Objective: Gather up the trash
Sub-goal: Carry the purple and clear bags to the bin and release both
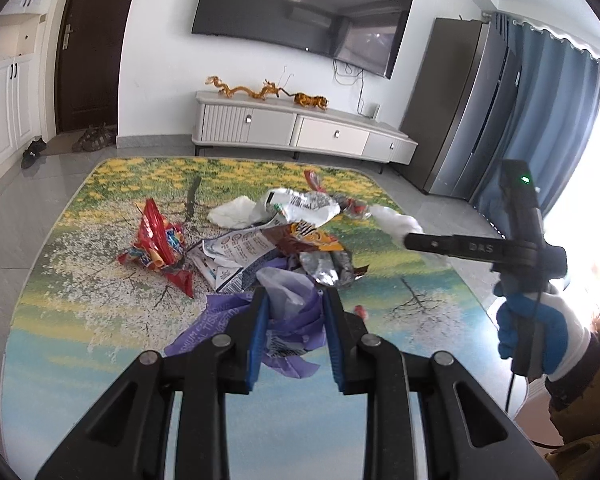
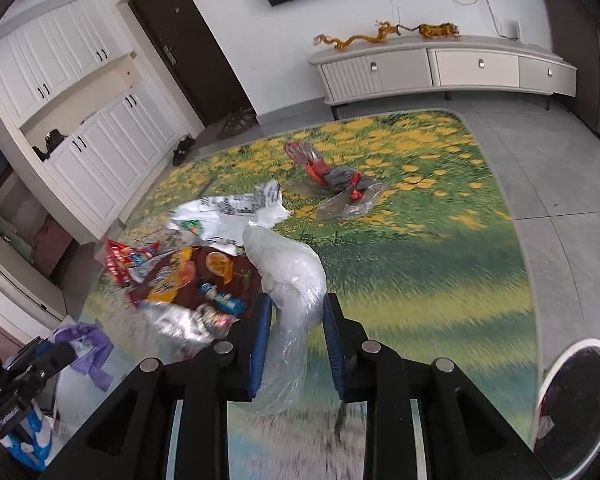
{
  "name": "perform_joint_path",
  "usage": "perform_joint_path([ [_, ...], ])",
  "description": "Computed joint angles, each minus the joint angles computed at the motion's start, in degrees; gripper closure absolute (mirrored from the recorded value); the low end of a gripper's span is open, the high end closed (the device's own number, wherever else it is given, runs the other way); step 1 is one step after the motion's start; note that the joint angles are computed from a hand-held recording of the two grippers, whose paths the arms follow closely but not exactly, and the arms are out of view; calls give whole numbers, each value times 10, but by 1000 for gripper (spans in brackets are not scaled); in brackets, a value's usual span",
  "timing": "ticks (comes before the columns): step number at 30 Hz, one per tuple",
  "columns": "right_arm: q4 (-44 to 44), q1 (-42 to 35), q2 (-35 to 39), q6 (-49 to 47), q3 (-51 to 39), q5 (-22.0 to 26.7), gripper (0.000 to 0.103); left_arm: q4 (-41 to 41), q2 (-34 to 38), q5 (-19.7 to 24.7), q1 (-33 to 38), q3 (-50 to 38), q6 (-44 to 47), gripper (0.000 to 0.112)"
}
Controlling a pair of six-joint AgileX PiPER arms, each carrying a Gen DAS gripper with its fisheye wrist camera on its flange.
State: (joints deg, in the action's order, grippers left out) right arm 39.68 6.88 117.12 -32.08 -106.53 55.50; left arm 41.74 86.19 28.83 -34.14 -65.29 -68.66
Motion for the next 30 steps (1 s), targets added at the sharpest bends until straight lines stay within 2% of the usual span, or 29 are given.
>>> perform_joint_path([
  [7,42,-18,-116,-49,114,-22,78,60,-32,72,-63,-9,-61,87],
  [15,97,-68,-228,-109,208,-14,78,116,-61,147,-136,-20,-114,87],
  [23,133,-125,-304,-152,264,8,78,147,-80,208,-197,-35,-147,87],
  [30,182,-194,-344,-199,297,35,78,141,-53,245,-226,-97,-120,87],
])
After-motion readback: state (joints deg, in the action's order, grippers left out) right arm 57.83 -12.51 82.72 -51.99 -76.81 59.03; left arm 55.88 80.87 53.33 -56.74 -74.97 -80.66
